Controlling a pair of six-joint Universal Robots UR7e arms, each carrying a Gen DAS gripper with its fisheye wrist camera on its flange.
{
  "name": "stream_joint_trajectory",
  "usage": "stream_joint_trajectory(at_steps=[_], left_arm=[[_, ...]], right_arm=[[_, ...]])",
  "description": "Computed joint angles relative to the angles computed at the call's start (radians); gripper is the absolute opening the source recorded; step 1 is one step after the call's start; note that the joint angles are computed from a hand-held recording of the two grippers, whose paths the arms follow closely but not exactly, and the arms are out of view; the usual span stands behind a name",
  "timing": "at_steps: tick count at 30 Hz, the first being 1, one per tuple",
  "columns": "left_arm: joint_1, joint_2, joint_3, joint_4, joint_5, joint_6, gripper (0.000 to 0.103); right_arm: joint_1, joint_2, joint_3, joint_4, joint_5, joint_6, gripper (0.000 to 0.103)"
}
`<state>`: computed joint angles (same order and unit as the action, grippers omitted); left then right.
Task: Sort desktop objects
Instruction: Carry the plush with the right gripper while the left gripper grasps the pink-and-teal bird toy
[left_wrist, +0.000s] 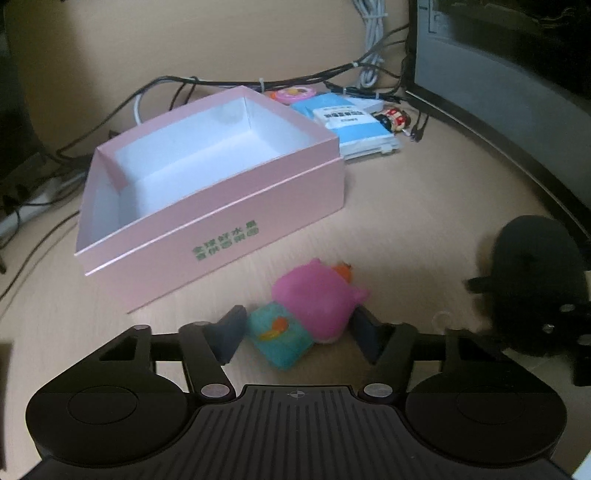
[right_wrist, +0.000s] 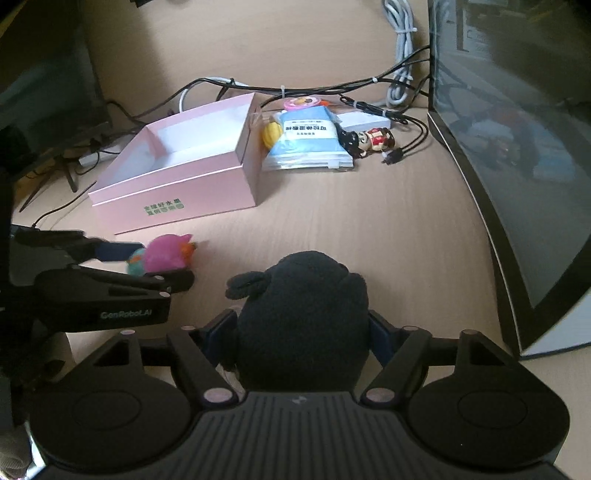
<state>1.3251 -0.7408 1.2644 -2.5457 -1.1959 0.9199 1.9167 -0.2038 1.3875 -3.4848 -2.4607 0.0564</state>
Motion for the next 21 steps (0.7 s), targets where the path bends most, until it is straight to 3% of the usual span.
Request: stream_joint_trajectory(at_steps=[4, 7, 11, 17, 21], left_arm=[[-0.006, -0.037, 0.036, -0.004, 0.034, -0.039, 0.062], [-0.007, -0.092, 0.071, 0.034, 0.033, -0.091, 0.062], [-0.012, -0.153, 0.094, 0.085, 0.03, -0.169, 0.062], [-0.017, -0.232, 0.123, 0.087, -0.056, -0.23, 0.063], [-0.012, -0.258, 0.163, -0.016, -0.131, -0.184, 0.063]], right_arm=[[-0.006, -0.011, -0.006, 0.041, 0.029, 0.007, 0.07], [0.003, -0.041, 0.027, 0.042, 0.077, 0.007, 0.07], [0.036, -0.077, 0.057, 0.051, 0.082, -0.008, 0.07], [0.096, -0.126, 0.064, 0.04, 0.104, -0.088, 0.07], [0.131, -0.117, 0.026, -0.02, 0.091, -0.219, 0.07]])
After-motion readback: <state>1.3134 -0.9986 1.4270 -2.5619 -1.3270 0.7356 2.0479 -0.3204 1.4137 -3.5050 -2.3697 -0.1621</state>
